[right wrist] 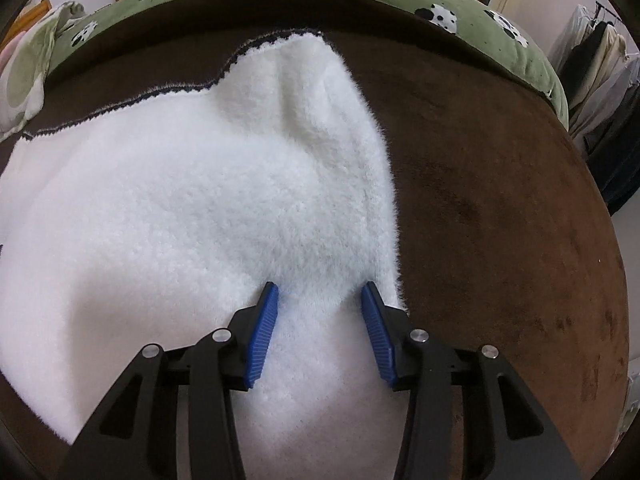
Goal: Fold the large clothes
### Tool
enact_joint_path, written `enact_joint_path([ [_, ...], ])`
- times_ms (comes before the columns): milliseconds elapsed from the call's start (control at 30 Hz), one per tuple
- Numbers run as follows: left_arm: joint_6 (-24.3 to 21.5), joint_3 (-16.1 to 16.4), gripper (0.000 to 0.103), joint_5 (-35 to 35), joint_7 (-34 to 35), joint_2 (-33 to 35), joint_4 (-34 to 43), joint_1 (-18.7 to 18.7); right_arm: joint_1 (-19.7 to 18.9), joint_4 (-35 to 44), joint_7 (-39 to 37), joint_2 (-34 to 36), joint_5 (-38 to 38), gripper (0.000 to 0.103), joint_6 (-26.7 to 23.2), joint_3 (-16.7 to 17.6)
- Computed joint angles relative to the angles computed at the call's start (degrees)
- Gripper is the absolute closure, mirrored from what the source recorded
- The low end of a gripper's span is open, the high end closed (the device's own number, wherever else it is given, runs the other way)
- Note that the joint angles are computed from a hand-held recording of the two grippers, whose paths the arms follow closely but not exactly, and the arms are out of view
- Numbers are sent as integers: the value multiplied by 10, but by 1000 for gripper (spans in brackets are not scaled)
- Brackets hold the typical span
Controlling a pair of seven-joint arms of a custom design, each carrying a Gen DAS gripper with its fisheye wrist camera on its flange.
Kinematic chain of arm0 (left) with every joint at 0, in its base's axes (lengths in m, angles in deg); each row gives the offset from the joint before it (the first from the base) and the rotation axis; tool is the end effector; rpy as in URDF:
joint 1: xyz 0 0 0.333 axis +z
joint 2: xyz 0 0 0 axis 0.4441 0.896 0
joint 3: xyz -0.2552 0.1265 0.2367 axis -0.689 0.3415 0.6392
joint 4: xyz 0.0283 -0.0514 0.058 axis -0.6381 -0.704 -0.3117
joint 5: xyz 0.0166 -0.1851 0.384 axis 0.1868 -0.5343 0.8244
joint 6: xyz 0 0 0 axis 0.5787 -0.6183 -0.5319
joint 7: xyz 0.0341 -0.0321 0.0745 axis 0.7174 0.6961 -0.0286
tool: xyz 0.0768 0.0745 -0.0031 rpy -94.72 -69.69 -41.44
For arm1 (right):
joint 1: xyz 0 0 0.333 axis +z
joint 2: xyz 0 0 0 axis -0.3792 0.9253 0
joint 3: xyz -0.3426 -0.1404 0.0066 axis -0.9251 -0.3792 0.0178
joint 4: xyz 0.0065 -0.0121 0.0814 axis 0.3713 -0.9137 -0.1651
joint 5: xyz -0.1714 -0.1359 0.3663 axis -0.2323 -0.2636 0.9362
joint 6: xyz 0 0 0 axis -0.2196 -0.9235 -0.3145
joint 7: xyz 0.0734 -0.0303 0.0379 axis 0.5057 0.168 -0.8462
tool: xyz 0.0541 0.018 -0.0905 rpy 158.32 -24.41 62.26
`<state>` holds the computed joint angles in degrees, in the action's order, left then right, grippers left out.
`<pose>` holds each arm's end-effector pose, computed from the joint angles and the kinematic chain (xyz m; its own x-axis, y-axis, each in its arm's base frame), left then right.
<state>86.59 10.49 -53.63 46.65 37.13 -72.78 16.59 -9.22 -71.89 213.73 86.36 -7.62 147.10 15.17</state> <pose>0.4177 -0.2005 0.3934 0.1747 -0.9798 0.0972 -0.8721 -0.1998 -0.4467 0.4717 0.2006 0.3690 0.1394 -0.9841 0.1101 -0.8510 -0.1759 -0.4949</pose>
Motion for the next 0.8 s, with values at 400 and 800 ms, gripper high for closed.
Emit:
enact_joint_path([
  [400, -123, -2, 7, -39, 63, -19, 55, -41, -34, -46, -51, -103, 88, 44, 54, 24],
  [800, -183, -10, 7, -88, 128, -25, 145, -75, 4, -106, -177, -252, 303, 15, -7, 14],
])
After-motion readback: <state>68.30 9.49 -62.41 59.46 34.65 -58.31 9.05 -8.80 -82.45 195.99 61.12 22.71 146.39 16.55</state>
